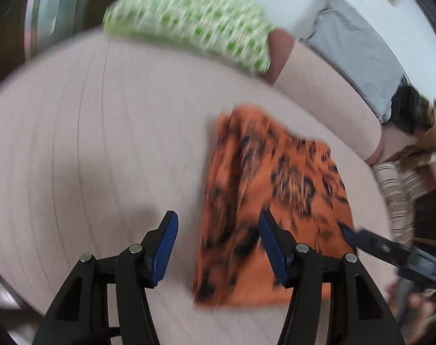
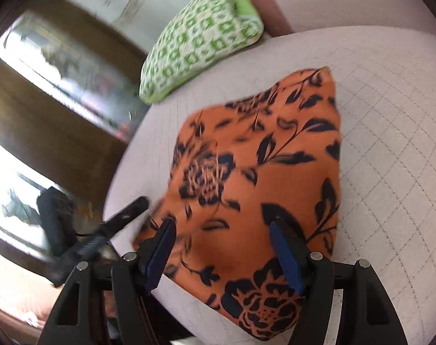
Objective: Fold small clothes
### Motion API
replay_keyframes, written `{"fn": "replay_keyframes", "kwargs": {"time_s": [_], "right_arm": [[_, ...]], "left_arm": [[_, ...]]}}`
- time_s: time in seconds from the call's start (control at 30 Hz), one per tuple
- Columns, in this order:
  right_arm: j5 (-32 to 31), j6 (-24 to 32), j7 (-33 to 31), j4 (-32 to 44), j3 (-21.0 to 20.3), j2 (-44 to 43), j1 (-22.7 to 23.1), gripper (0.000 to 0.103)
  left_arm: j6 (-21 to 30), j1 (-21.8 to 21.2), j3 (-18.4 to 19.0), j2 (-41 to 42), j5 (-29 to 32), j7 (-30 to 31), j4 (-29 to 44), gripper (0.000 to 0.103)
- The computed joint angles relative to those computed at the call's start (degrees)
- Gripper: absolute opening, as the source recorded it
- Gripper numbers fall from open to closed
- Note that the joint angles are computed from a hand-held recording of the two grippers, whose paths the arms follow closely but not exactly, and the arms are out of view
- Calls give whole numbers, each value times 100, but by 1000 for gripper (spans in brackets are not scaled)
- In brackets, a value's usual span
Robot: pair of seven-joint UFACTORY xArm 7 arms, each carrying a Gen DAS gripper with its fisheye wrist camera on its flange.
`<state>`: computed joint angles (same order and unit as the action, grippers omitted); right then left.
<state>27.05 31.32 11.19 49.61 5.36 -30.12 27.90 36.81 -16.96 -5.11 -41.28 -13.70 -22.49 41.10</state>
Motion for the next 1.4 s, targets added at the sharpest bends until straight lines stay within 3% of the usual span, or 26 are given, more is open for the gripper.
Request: {"fn": "replay_keyframes", "kwargs": {"time_s": [0.13, 0.2, 0.27, 0.37, 0.43, 0.53, 0.6, 0.67, 0.83, 0.87, 0.9, 0.93, 1.0, 1.07, 1.23, 1.3, 1.4], "right_arm": [[117, -228, -43, -174, -28, -36, 105, 75], [105, -179, -55, -202, -39, -84, 121, 75], [130, -173, -114, -193, -73, -68, 156, 75], [380, -282, -288, -114, -209, 135, 271, 75], [344, -267, -309, -117, -163, 127, 217, 77], [397, -187, -494, -51, -209, 165, 259, 82], [447, -149, -532, -20, -204, 171, 246, 82], [577, -142, -603, -17, -241, 164, 272, 82], [786, -162, -674, -42, -225, 156, 278, 82], [789, -172, -676, -55, -208, 141, 269, 82], [804, -194, -689, -76, -201, 126, 272, 82], [842, -230, -718, -114, -207, 102, 293, 82], [1013, -300, -854, -168, -293, 76, 403, 82], [1108, -311, -899, -179, -323, 72, 431, 82], [1645, -323, -1188, -213, -578, -104, 578, 82], [1915, -607, -1272, -417, -659, -347, 571, 85], [1998, -886, -861, -662, -734, -487, 325, 87]], "left_arm": [[183, -316, 375, -168, -702, -17, -282, 58], [189, -467, 428, -156, -799, 212, -296, 21], [258, -507, 492, -45, -1042, 253, -363, 20], [278, -791, 1090, -48, -2018, 387, -491, 18], [422, -642, 933, -71, -1931, 472, -392, 19], [759, -266, 461, 88, -1281, 338, 142, 30], [641, -92, 209, 286, -855, 394, 556, 56], [480, 6, 78, 674, -499, 527, 1025, 62], [555, 25, 148, 2114, -243, 1120, 2197, 62], [636, 54, 216, 2373, -374, 1142, 2355, 59], [772, 66, 321, 2570, -609, 1240, 2450, 35], [981, 78, 416, 2766, -911, 1343, 2530, 28], [886, 155, 557, 2740, -1650, 1469, 2292, 28], [817, 263, 491, 2651, -1812, 1498, 2204, 28], [646, 375, 261, 1988, -1282, 1487, 1867, 48], [605, 398, 136, 1624, -877, 1479, 1666, 64], [585, 338, 120, 1429, -634, 1436, 1590, 68]]}}
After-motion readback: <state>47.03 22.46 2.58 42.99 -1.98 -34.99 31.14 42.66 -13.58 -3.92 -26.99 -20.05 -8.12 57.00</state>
